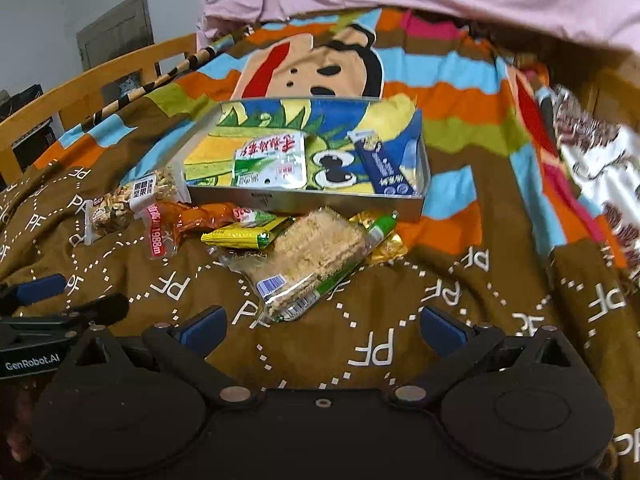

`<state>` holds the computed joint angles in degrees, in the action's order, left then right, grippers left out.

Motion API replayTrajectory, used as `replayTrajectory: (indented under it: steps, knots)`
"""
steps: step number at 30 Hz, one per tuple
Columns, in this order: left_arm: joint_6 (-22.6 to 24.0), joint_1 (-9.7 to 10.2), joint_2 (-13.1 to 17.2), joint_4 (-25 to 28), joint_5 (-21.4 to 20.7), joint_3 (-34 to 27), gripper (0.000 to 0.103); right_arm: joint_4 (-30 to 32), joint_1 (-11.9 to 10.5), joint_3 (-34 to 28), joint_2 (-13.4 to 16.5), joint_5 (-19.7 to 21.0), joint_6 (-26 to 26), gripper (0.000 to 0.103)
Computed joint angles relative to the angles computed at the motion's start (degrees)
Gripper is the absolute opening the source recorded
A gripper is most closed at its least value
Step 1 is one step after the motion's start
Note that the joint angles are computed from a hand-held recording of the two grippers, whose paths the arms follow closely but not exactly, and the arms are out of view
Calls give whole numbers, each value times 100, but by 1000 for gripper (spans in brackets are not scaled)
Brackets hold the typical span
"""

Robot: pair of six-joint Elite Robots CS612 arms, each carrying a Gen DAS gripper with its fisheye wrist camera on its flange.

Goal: Organize snacks
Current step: 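Withdraw both tools from the tray and move them toward the remaining snacks, then grasp the yellow packet with the left tool while the right tool grasps the rice-crispy bar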

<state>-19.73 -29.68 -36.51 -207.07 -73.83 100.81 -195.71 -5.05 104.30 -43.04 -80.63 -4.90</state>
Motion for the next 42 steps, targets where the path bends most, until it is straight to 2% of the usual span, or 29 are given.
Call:
replayTrajectory:
  steps: [6, 11, 15, 21, 23, 25, 29, 36, 40, 42]
  knots:
    - [50, 90, 73, 62, -366, -244, 103, 461, -99, -249, 37, 425, -2, 102]
    - [37, 169, 172, 196, -760, -537, 103, 625, -196, -487, 105, 629, -266, 102]
    - [-3, 189, 256, 323, -918, -732, 103, 602, -251, -670, 217, 755, -814, 102]
    - [-224, 248, 342, 521, -1194, -973, 103, 112, -177, -885, 453, 516, -1934, 102]
    - [-353, 273, 368, 589, -1317, -1055, 103, 47, -171, -906, 495, 437, -2158, 102]
    - [-445, 300, 394, 684, -1480, -1150, 103, 285, -204, -926, 482, 497, -2065, 102]
    - [-481, 336, 457, 912, -1795, -1393, 103, 846, -312, -992, 461, 934, -1653, 102]
    - [-264, 380, 497, 2100, -2233, -1884, 102, 1687, -396, -1189, 500, 1502, -1320, 101]
    - [-83, 374, 515, 2379, -2262, -2018, 101, 1693, -421, -1187, 500, 1712, -1280, 99]
    - [-20, 368, 512, 2529, -2250, -2061, 94, 1704, -446, -1179, 495, 1856, -1302, 96]
